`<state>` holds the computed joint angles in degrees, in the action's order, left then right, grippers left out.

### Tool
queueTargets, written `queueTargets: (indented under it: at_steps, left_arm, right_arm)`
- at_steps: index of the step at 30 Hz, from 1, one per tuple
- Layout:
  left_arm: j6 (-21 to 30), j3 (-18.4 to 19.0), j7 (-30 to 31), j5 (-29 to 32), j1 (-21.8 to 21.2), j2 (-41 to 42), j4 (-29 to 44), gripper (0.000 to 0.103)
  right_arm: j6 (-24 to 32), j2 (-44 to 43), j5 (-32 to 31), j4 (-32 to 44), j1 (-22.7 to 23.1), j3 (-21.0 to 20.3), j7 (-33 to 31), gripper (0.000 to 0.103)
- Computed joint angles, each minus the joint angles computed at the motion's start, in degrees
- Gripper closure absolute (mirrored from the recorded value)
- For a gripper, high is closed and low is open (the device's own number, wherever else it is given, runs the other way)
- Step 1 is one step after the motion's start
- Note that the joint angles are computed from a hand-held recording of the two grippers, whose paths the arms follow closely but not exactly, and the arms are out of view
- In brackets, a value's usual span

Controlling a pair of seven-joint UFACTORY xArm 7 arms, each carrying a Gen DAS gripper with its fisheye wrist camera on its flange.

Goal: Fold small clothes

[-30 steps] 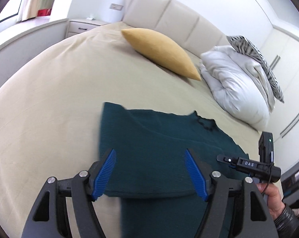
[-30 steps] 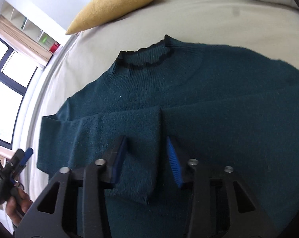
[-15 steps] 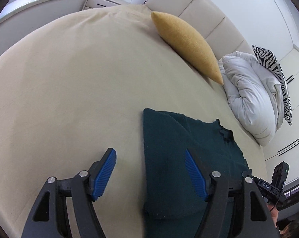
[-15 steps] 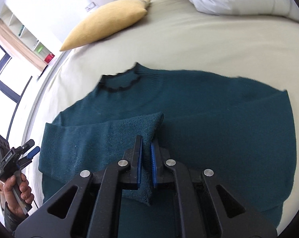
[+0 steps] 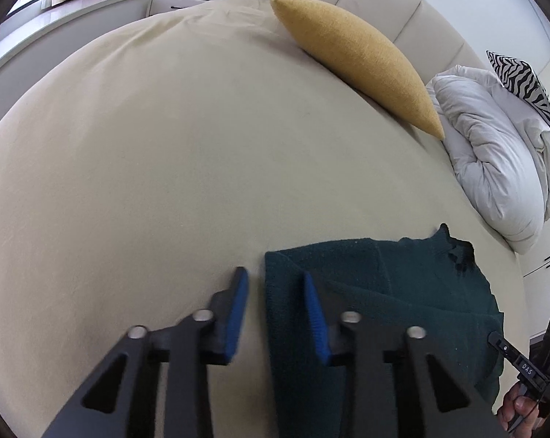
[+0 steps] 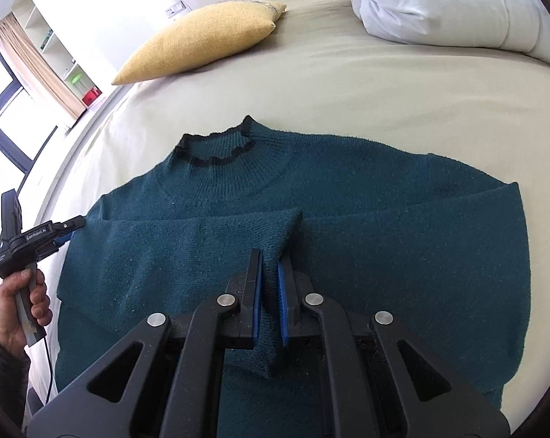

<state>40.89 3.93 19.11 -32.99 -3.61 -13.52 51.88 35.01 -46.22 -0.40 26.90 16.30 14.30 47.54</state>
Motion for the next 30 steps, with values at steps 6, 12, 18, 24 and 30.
queueTargets:
  at_steps: [6, 12, 18, 24, 30]
  left_arm:
    - [-1.31, 0.62, 1.90, -2.09, -0.36, -1.48, -1.81, 0.095]
    - [-4.56, -0.18, 1.23, -0.35, -0.88, -3.21, -3.12, 0.095]
    - [-5.41, 0.49, 1.49, -0.48, -1.56, -2.88, -4.36, 0.094]
    - [-2.34, 2.94, 1.42, -1.12, -0.53, -9.78, -7.07, 0.059]
    - [3.36, 2.43, 1.10, 3.85, -0.25, -15.53, -11.59, 0.057]
  right_arm:
    - [0.22, 0.30, -0.41, -0.05, -0.84, 0.63, 1.54, 0.096]
    - [0.91, -1.57, -2.50, 1.31, -1.65, 1.79, 2.41, 0.097]
    - [-0.03, 2.19, 0.80, -0.79, -0.75, -1.19, 2.42, 0.096]
    - [-0.82, -4.09, 4.27, -3.02, 1.41, -2.39, 3.94, 0.083]
    - [1.55, -2.43, 5.33, -2.12, 3.80, -0.90, 3.46, 0.078]
